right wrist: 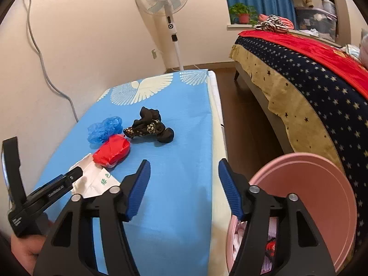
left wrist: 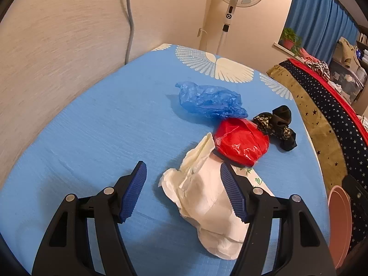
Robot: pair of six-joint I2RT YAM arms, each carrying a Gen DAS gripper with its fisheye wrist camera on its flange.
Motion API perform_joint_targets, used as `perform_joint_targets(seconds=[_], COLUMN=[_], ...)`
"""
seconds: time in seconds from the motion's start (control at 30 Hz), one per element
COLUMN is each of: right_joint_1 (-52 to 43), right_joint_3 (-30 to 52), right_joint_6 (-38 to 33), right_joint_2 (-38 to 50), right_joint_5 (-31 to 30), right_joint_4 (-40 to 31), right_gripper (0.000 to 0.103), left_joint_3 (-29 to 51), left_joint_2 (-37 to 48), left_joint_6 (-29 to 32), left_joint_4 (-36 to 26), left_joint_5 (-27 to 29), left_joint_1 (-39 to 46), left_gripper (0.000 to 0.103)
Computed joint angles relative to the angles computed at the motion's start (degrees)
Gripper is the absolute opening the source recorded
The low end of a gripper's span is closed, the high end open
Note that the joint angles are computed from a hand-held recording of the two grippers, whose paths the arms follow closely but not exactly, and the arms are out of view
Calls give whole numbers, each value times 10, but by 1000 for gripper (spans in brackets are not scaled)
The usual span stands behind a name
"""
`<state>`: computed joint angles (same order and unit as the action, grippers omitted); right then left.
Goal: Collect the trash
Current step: 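Move both open grippers back to the trash pile on the mattress, then close the left gripper on the white tissue while the right gripper grasps the black cloth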
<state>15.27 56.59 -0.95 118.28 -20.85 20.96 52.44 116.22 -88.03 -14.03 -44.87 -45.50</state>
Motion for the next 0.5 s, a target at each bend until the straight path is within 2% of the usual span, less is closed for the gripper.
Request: perform_joint_targets(seconds=[0.1,0.2,0.27,0.33,0.43,0.5], right_joint_1=[8,15,17,18,23,28], right_joint_3=[36,69,98,128,172,206], right_joint_6=[2,-1,-3,-5,-3,-4], right_joint_2=[25,45,61,77,105,126], right_joint_5=[-3,-3,-3,-7,-8,-11], right_joint_4=[-19,-36,-52,-72,-92,-114], right_gripper=[65,66,67,69,72,72], left_joint_3=[-7,-10,-9,-3,3,-2], left_joint_2=[0,0,3,9,13,12], left_joint_6=[21,28,36,43,52,50], left_joint_4=[23,30,36,36,36,45], left_joint_5=[12,17,24,30,35,36], left_joint_1=[9,15,18,19,20,20], left_gripper=[63,55,44,39,25,21])
